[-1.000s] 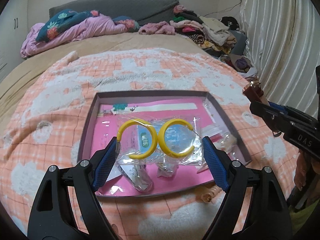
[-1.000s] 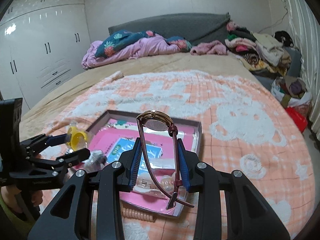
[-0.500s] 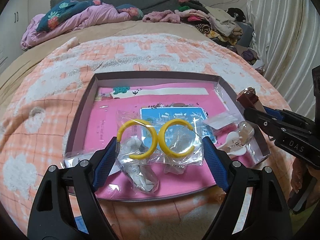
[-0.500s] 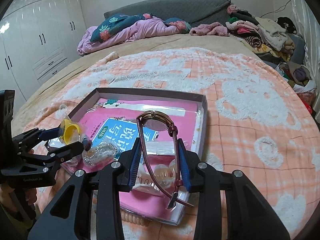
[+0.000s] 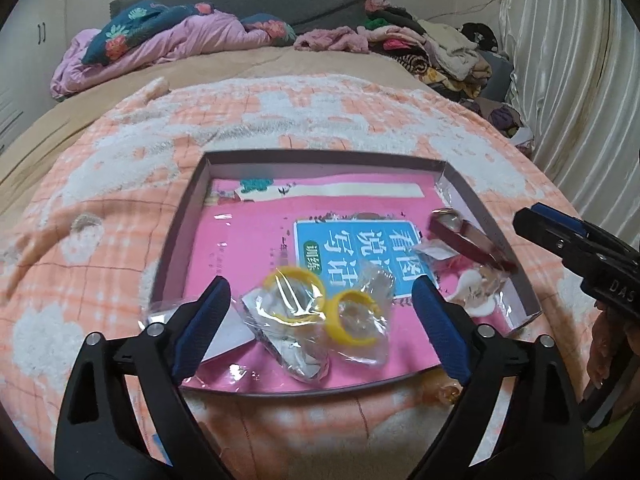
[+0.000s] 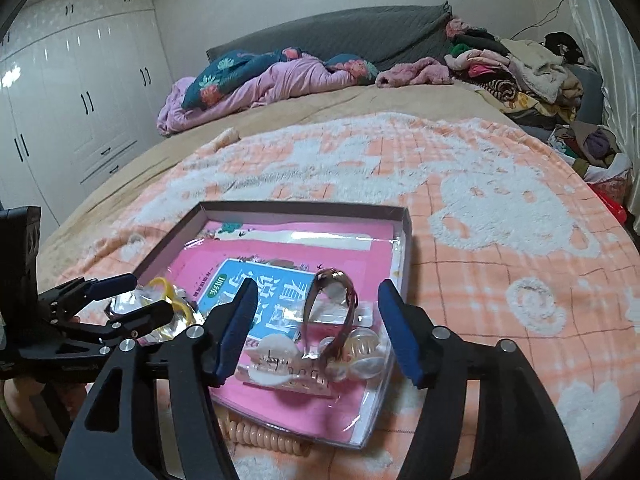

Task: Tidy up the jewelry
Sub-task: 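Lower the yellow ring bag and watch into the box and open both tools, then withdraw both tools toward the blue ring box and coiled hair tie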

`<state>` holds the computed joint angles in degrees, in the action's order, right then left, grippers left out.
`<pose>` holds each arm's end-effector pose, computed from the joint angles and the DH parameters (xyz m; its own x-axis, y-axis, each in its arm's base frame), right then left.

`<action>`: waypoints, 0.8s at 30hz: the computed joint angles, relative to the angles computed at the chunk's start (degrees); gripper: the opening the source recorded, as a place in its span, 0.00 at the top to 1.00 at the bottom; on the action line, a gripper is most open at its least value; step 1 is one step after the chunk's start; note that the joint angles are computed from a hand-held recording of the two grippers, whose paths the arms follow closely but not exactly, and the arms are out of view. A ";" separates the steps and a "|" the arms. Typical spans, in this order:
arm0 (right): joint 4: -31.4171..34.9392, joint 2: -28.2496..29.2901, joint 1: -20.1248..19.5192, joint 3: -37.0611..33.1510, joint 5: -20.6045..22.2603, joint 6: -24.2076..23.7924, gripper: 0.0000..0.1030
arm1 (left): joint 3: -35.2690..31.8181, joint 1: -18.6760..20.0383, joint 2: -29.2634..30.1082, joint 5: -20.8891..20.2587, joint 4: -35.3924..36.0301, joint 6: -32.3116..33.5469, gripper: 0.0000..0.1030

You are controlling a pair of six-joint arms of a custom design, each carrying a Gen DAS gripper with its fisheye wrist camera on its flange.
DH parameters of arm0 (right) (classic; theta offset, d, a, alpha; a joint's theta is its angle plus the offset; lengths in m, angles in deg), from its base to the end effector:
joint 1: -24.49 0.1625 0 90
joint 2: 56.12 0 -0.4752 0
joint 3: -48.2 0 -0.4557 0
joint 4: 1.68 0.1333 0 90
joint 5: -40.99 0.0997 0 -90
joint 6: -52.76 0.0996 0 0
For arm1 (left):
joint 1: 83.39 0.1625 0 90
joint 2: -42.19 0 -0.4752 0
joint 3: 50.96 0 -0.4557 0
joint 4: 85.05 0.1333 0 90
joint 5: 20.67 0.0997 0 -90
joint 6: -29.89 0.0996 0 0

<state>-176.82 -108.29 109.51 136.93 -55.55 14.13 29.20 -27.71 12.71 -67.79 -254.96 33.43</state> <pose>0.0523 -0.8052 0.2757 -0.8032 -0.2776 0.5270 -0.5684 0.6218 -0.5388 -0.2991 -0.7948 0.0288 -0.7607 0.1830 -0.6228 0.5400 0.7108 -0.4507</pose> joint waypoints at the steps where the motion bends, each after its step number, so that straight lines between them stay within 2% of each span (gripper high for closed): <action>1: -0.54 -0.48 -0.01 0.52 0.35 0.05 0.34 | 0.20 -0.13 -0.18 0.07 -0.46 0.26 0.15; 6: -2.91 -3.00 0.10 3.29 2.60 0.46 0.23 | 1.81 -1.13 -1.38 0.71 -3.46 1.00 0.10; 12: -4.88 -6.09 0.45 6.78 4.74 0.52 0.13 | 4.58 -2.55 -3.40 1.34 -7.12 1.21 0.09; 20: -7.19 -9.48 1.09 11.51 6.12 -0.31 0.09 | 9.04 -3.88 -6.36 2.52 -10.60 1.24 0.09; 24: -8.16 -10.60 1.47 13.56 6.26 -0.73 0.09 | 11.23 -4.51 -7.62 4.47 -12.74 2.13 0.09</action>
